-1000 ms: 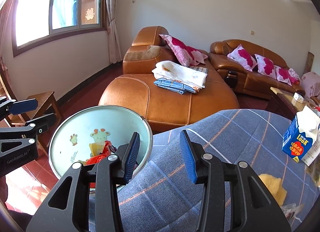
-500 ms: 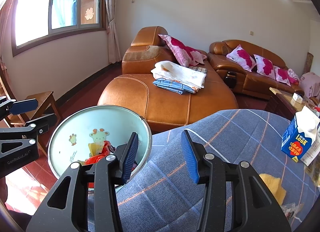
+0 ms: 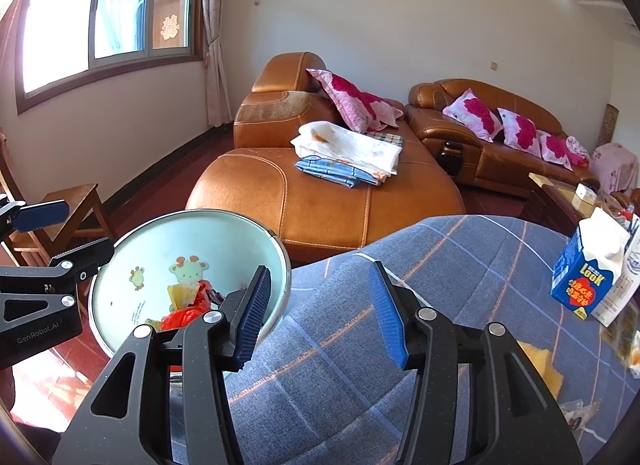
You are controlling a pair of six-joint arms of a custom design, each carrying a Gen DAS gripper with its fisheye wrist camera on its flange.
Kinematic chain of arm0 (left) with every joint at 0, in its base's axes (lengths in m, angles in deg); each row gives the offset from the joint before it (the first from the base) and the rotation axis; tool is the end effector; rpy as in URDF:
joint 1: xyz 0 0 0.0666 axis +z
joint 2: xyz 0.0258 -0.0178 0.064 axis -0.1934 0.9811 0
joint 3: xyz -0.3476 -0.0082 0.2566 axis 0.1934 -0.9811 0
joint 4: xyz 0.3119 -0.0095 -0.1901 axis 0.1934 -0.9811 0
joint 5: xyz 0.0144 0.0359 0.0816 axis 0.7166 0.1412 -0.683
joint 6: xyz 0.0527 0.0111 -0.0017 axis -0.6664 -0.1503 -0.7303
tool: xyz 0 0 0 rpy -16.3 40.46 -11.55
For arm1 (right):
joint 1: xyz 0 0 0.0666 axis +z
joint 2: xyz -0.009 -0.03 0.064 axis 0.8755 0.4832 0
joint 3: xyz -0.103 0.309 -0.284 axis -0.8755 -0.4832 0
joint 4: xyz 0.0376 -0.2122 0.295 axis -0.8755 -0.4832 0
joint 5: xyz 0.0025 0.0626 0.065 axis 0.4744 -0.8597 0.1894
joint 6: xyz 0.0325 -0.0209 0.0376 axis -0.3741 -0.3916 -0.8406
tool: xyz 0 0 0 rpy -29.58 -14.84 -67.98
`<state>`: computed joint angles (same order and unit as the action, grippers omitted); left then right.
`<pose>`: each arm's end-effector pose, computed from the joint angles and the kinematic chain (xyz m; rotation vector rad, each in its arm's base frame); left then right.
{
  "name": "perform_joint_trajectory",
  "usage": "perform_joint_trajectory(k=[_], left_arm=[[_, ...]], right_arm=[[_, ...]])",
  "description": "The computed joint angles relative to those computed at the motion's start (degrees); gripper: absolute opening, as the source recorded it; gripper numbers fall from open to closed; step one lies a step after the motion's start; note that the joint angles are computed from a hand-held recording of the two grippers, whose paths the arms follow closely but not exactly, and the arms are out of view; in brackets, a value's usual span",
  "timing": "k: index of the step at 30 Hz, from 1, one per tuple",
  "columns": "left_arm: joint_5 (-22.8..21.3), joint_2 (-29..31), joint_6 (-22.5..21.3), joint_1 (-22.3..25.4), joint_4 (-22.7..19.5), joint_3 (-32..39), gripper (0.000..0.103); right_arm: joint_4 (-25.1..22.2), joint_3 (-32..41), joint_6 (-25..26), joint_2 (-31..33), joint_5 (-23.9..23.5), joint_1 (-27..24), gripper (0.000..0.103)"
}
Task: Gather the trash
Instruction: 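Move both open grippers back over the table, then grasp the clear snack-bar wrapper with the right gripper while the left gripper grasps the yellow sponge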
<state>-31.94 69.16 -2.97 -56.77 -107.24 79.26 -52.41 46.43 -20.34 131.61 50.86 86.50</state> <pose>0.3904 -0.3719 0.3284 0.3812 2.2450 0.1738 0.3843 0.1686 0.3159 -0.0535 2.1671 -0.0026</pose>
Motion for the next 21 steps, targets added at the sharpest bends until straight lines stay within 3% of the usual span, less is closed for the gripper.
perform_joint_trajectory(k=[5, 10, 14, 16, 21], left_arm=[[2.51, 1.80, -1.83, -2.64, 0.98, 1.51, 0.067], [4.42, 4.39, -4.19, -6.02, 2.00, 4.12, 0.073], [4.73, 6.25, -6.07, -8.29, 3.08, 6.00, 0.078], [4.91, 7.24, -6.55, -9.00, 3.08, 7.05, 0.078], [5.00, 9.37, -6.72, -9.77, 2.19, 9.42, 0.079]], right_arm=[[-5.80, -1.75, -3.15, -4.93, 4.82, -1.74, 0.053], [-12.71, -6.07, -8.79, -12.04, 7.98, -7.13, 0.057], [-15.91, -9.86, -11.92, -16.10, 8.39, -12.65, 0.057], [-16.50, -11.48, -13.11, -17.43, 6.27, -15.77, 0.060], [-17.65, -13.46, -14.29, -18.34, 5.55, -18.98, 0.065]])
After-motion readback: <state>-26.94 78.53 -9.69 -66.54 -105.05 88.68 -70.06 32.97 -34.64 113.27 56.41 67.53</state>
